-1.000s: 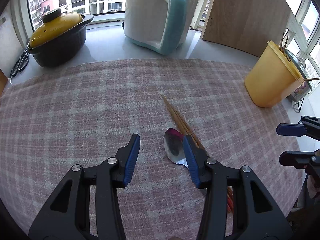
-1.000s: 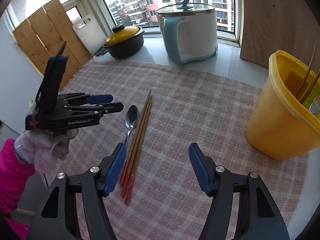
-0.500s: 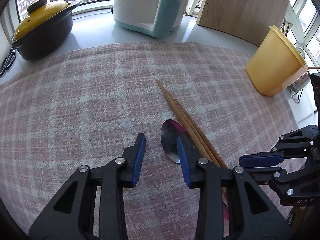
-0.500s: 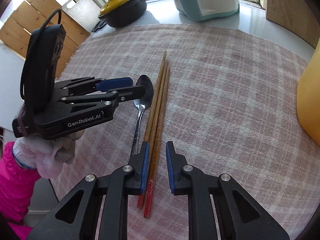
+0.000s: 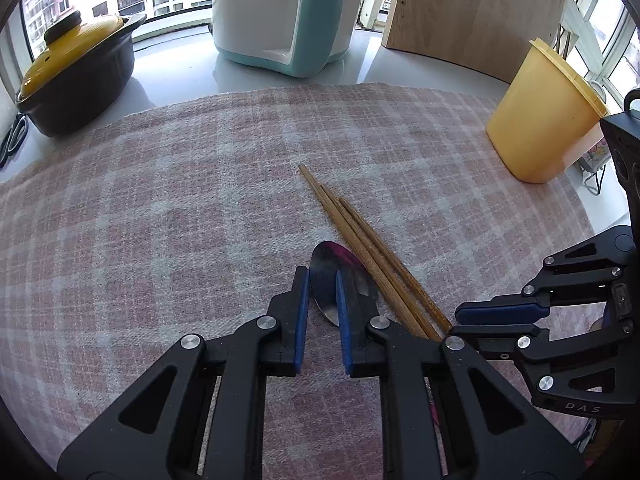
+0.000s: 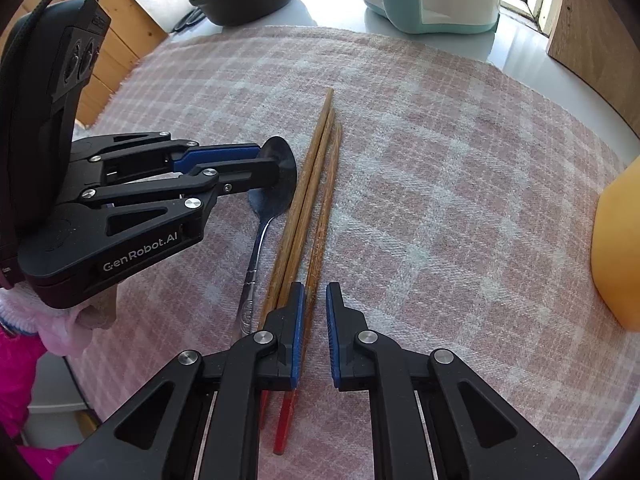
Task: Organize utensils
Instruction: 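Close left tool on the metal spoon while right tool grasps a wooden chopstick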
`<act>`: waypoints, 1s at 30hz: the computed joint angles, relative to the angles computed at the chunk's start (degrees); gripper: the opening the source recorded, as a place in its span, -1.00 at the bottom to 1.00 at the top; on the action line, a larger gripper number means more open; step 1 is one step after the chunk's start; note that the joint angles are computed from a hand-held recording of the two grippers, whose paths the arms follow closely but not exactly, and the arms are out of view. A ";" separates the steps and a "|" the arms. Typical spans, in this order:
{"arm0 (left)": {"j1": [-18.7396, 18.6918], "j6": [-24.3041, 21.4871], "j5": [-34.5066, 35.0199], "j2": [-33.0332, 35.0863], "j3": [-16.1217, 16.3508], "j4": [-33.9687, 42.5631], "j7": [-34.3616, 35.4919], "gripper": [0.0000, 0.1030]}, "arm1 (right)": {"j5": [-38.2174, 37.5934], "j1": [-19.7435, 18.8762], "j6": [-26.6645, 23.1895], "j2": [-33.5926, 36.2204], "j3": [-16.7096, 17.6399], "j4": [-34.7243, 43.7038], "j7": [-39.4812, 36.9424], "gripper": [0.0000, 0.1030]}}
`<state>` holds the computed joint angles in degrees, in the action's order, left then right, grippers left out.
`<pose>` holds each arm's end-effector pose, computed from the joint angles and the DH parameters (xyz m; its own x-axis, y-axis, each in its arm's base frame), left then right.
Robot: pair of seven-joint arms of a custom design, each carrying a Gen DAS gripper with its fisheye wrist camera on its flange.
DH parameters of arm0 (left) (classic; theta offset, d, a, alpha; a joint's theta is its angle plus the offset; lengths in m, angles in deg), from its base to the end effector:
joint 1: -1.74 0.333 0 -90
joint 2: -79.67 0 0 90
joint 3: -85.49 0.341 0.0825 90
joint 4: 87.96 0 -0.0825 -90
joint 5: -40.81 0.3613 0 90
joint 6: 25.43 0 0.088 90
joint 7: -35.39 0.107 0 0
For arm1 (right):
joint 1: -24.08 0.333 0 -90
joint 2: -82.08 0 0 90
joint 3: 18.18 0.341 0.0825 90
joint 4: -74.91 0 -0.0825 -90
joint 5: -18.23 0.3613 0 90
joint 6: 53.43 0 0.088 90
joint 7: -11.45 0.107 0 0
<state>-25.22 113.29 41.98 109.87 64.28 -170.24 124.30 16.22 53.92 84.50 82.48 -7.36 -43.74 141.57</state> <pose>0.5321 -0.5008 0.4865 -0.6959 -0.6972 0.1720 -0.6825 0.5676 -0.4604 0.4241 0.3637 0.4974 0.0562 -0.9810 -0.1859 -0.9639 -0.0048 -0.2662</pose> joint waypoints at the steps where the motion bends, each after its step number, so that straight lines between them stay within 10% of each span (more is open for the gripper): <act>1: -0.07 -0.03 0.02 0.08 0.00 0.12 -0.03 -0.76 | -0.20 0.01 -0.22 0.53 0.00 0.52 -0.13 -0.83; 16: 0.76 1.76 -0.85 -0.76 -0.43 -1.56 0.33 -0.88 | -4.58 0.36 -5.57 4.24 -1.69 6.17 0.73 -0.92; 20: 0.85 1.31 -2.53 0.20 -0.58 -0.62 -1.48 -0.64 | -5.75 0.37 -6.55 6.40 -2.26 8.98 0.70 -0.92; 30: 2.45 3.87 -5.00 -2.78 -1.54 -4.38 -0.70 -0.96 | -5.64 0.69 -3.95 5.29 -2.81 7.44 1.64 -0.91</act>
<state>-22.77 117.15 36.98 107.09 62.74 -174.61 123.60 10.58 54.60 80.55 87.77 -10.17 -36.30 143.21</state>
